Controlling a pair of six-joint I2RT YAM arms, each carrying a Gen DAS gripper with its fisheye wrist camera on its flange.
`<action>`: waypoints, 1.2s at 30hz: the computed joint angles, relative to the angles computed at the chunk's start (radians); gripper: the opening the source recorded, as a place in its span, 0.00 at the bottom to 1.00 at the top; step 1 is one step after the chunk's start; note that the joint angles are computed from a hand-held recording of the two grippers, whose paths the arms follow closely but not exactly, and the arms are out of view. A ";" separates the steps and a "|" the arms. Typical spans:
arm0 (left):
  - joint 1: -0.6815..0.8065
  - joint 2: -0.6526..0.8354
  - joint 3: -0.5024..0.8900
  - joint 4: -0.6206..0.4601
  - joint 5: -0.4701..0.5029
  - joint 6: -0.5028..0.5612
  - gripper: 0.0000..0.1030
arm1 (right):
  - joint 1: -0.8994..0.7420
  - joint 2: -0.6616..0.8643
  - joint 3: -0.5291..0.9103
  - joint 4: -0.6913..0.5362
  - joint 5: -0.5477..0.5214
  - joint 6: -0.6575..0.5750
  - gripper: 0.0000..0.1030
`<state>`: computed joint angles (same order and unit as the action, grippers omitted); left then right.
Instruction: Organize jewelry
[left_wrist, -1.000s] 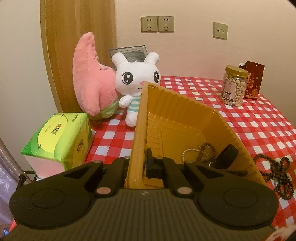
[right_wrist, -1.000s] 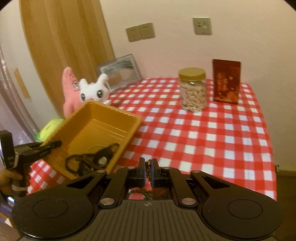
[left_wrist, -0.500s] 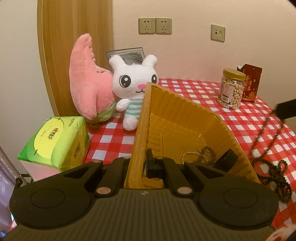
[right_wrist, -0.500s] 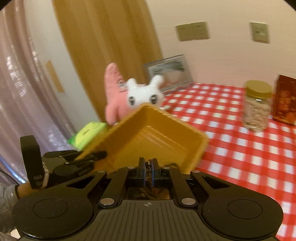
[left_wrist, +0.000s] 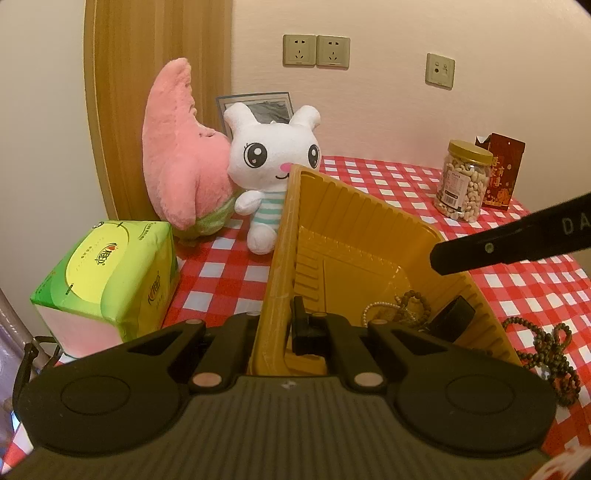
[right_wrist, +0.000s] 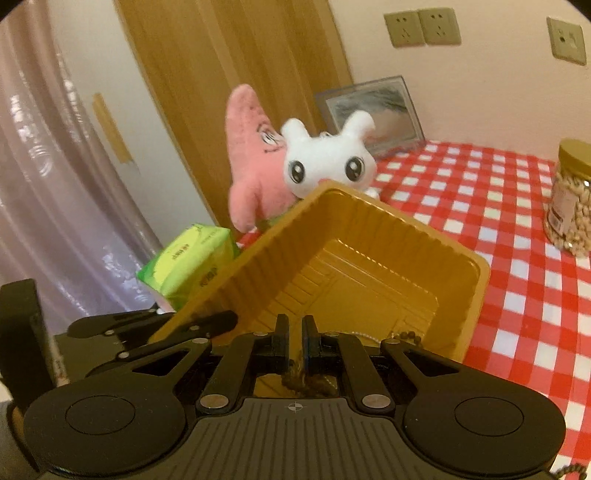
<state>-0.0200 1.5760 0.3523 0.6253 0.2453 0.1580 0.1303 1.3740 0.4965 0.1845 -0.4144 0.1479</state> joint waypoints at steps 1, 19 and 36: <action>0.000 0.000 -0.002 0.003 0.001 -0.001 0.04 | -0.004 -0.002 -0.002 0.004 0.000 0.007 0.10; -0.026 -0.011 -0.020 0.032 -0.040 -0.021 0.04 | -0.409 -0.303 -0.175 -0.263 -0.024 -0.146 0.37; -0.077 -0.056 -0.043 0.017 -0.124 -0.027 0.04 | -1.007 -0.282 -0.178 -0.529 -0.178 -0.597 0.39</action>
